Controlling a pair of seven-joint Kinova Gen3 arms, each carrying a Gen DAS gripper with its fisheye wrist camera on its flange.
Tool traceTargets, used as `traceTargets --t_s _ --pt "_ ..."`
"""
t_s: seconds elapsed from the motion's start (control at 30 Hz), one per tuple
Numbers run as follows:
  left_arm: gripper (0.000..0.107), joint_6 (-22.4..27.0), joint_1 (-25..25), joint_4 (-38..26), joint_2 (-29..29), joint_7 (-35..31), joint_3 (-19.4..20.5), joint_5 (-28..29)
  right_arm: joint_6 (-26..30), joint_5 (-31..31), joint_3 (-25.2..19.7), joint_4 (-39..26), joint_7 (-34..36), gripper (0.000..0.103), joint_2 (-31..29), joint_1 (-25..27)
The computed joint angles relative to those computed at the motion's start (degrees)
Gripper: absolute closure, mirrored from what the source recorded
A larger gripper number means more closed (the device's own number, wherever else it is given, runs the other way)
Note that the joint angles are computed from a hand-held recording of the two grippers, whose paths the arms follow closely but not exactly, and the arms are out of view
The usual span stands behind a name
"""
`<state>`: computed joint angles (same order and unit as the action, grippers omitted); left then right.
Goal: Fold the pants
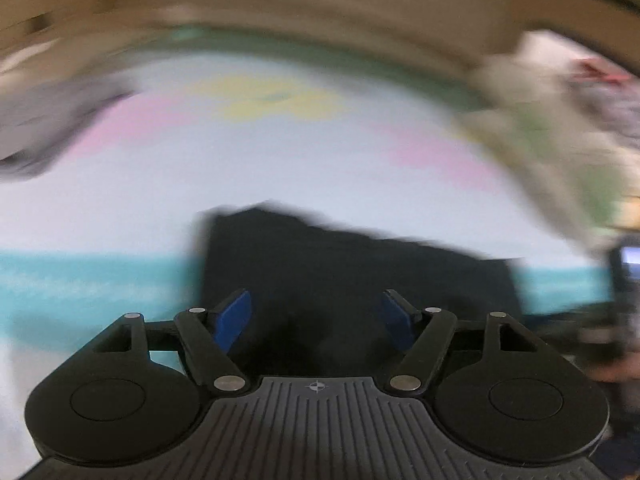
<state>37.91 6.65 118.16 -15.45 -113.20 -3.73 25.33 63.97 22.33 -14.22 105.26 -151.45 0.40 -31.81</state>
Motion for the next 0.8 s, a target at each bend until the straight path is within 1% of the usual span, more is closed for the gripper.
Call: traceTargets --t_s 0.03,0.07,0.1,0.13,0.17,0.2,0.23,0.27,0.3,0.33,0.37,0.4,0.47,0.57,0.67,0.73,0.77,0.8 --pt "0.038 0.29 -1.21 -0.11 1.06 1.48 0.33 -0.75 0.24 -1.58 -0.72 -0.64 1.61 0.000 0.54 1.77" --pt "0.038 1.29 -1.35 -0.53 2.07 2.28 -0.21 -0.58 1.03 -3.03 -2.06 -1.77 3.88 0.000 1.03 4.16" --pt "0.038 1.97 -0.43 -0.68 2.90 2.48 -1.58 0.17 2.48 -4.06 -3.85 -3.24 6.19 0.001 1.74 6.80" --pt "0.038 2.07 0.11 -0.72 3.32 2.85 -1.88 -0.02 3.45 -5.42 -5.45 -4.51 8.38 0.001 2.16 9.45" --pt "0.038 2.54 -0.41 -0.97 3.76 3.28 -1.13 -1.14 3.61 -6.58 -6.95 -5.18 9.91 0.001 2.08 12.09" --pt "0.038 3.14 -1.07 -1.62 4.54 4.65 0.69 -3.19 3.06 -7.38 -8.37 -5.27 10.57 0.001 1.40 14.50" --pt "0.038 4.10 -2.79 -2.41 5.77 6.30 3.31 -5.52 2.52 -8.03 -8.91 -5.24 10.68 0.001 0.54 15.86" --pt "0.038 5.00 -3.45 -3.34 6.87 8.00 4.86 -7.12 2.48 -8.57 -8.49 -5.57 10.94 0.001 -0.42 16.18" --pt "0.036 5.27 -4.11 -3.20 7.04 8.77 5.36 -7.78 1.80 -9.10 -7.09 -5.46 11.50 0.001 -1.54 15.50" --pt "0.032 4.60 -3.70 -2.69 6.99 8.85 4.88 -7.52 0.79 -9.21 -5.78 -5.03 11.44 0.001 -2.48 14.64" --pt "0.030 3.89 -3.14 -2.23 6.72 8.58 4.25 -7.21 -0.85 -8.63 -3.66 -4.12 10.46 0.001 -3.87 12.73" --pt "0.028 3.76 -3.04 -2.26 6.79 8.70 4.43 -7.55 -3.17 -7.74 -1.22 -2.64 8.75 0.001 -5.21 10.17" --pt "0.027 3.60 -2.81 -2.25 6.74 8.86 4.61 -7.94 -7.83 -8.35 4.01 -0.46 6.56 0.001 -7.61 5.99" --pt "0.026 3.24 -2.61 -1.69 6.59 7.45 3.64 -6.35 -14.83 -14.72 11.97 1.82 7.45 0.001 -10.00 1.26" --pt "0.024 2.80 -2.62 -1.28 6.67 6.09 3.23 -5.31 -21.82 -21.71 19.94 4.81 7.13 0.001 -10.29 -5.11" --pt "0.024 2.74 -2.68 -1.27 6.72 5.89 3.34 -5.19 -25.94 -26.37 24.87 6.65 10.44 0.003 -9.19 -8.74" --pt "0.024 2.97 -2.72 -1.31 6.67 5.60 3.19 -4.97 -26.81 -28.38 26.08 7.08 12.77 0.004 -8.53 -9.31" --pt "0.024 3.06 -2.77 -1.44 6.80 5.60 3.25 -4.87 -26.75 -30.32 26.23 6.77 15.09 0.005 -7.08 -8.89"
